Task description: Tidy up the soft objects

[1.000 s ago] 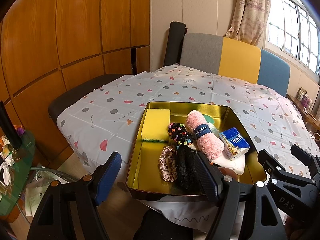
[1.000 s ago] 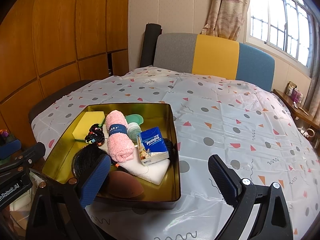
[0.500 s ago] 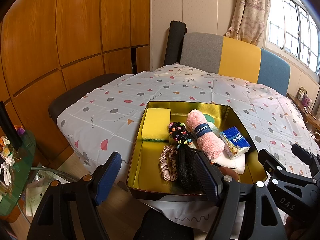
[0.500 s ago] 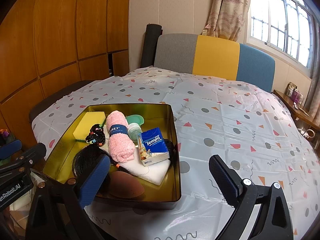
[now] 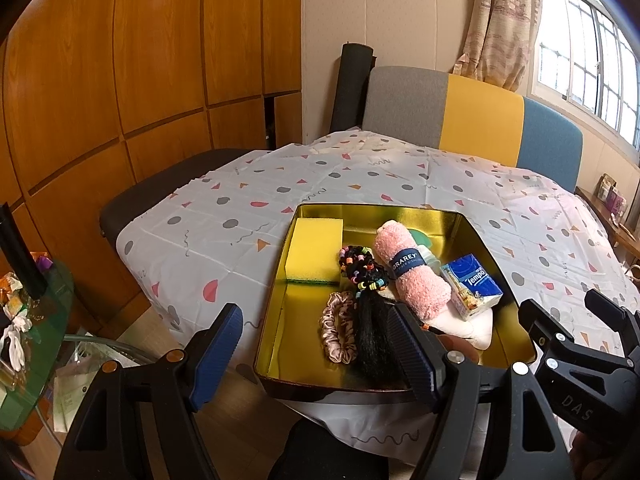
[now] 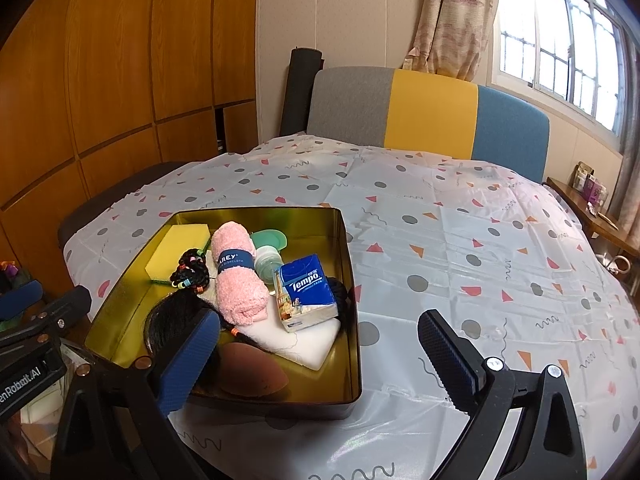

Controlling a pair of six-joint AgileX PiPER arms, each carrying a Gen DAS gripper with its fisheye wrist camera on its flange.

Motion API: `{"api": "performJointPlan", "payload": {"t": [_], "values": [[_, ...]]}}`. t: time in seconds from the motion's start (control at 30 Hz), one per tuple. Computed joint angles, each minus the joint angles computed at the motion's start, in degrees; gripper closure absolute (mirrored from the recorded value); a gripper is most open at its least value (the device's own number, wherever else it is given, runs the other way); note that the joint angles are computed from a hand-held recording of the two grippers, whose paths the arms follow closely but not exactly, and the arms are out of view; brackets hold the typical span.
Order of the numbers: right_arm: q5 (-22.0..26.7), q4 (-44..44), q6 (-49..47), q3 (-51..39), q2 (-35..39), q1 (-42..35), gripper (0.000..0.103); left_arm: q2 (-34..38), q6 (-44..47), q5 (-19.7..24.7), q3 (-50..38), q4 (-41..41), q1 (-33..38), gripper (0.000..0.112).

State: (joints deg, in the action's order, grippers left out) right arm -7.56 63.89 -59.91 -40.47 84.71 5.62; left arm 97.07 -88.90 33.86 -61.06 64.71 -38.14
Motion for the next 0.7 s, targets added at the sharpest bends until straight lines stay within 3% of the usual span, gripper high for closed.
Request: {"api": "performJointPlan", "payload": {"t": [0.17, 0.37, 0.5, 0.7], "values": [[-0.05, -1.22, 1.25, 0.09, 0.11, -0.1, 0.003, 0.28, 1.54, -0.44, -0.37, -1.31, 0.28, 0.036], [0.09, -5.23, 5.18, 0.06, 0.94, -0.57, 0.003, 0.65, -0.88, -0.03, 0.24, 3.77, -1.04, 0.037], [0.6, -8.76, 8.72, -0.24, 1.75, -1.29, 0.003, 0.7, -1.37, -0.54, 0.31, 4.79, -0.82, 0.05], [0.91, -11.41, 11.49, -0.71, 2.48, -2.16, 0.003, 1.09, 0.53, -1.91, -0.61, 3.41, -0.53, 0.052]]}}
